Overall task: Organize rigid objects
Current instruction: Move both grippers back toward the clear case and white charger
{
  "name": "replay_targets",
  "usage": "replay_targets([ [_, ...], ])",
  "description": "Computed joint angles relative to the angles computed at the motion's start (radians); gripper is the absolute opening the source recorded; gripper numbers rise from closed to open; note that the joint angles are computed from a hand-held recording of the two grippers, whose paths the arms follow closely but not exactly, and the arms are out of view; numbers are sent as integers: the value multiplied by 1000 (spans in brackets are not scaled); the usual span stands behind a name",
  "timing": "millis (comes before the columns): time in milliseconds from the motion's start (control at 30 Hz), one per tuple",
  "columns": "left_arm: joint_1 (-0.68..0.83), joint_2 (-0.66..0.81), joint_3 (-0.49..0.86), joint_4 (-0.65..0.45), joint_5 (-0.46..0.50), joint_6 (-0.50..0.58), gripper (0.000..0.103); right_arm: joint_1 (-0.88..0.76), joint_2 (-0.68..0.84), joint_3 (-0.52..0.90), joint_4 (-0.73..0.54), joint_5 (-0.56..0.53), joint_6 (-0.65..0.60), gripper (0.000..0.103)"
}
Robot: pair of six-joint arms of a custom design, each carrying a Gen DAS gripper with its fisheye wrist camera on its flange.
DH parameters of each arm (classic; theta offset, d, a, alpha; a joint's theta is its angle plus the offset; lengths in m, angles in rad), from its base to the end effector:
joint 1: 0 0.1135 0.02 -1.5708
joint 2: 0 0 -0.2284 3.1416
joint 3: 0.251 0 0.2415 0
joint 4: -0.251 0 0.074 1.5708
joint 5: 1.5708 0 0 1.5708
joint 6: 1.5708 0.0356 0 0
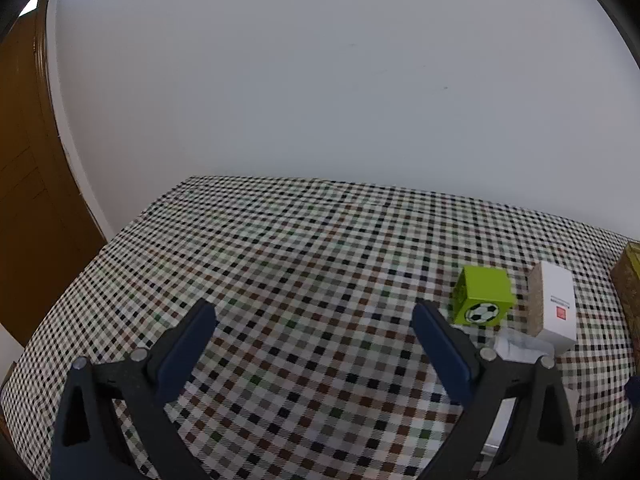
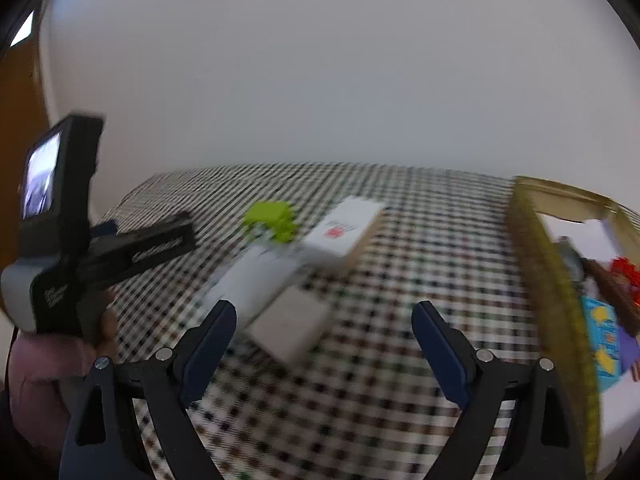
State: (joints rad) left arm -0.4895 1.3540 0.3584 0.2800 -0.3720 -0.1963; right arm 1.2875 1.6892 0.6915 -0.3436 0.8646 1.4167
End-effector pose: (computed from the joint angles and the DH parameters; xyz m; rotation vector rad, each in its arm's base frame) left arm 0.2085 -0.0964 0.1026 0.1360 2.2247 0.0533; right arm 0.0949 0.2289 0.0817 0.2649 2.2394 0.0279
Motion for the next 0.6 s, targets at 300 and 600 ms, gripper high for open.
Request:
replay_targets([
  [300,13,-19,-14,19,15,33,100,-108,124,105,1,-173,-161,91],
  [600,21,-29,-23,21,62,55,100,-117,-95,-154,36,-147,27,91],
])
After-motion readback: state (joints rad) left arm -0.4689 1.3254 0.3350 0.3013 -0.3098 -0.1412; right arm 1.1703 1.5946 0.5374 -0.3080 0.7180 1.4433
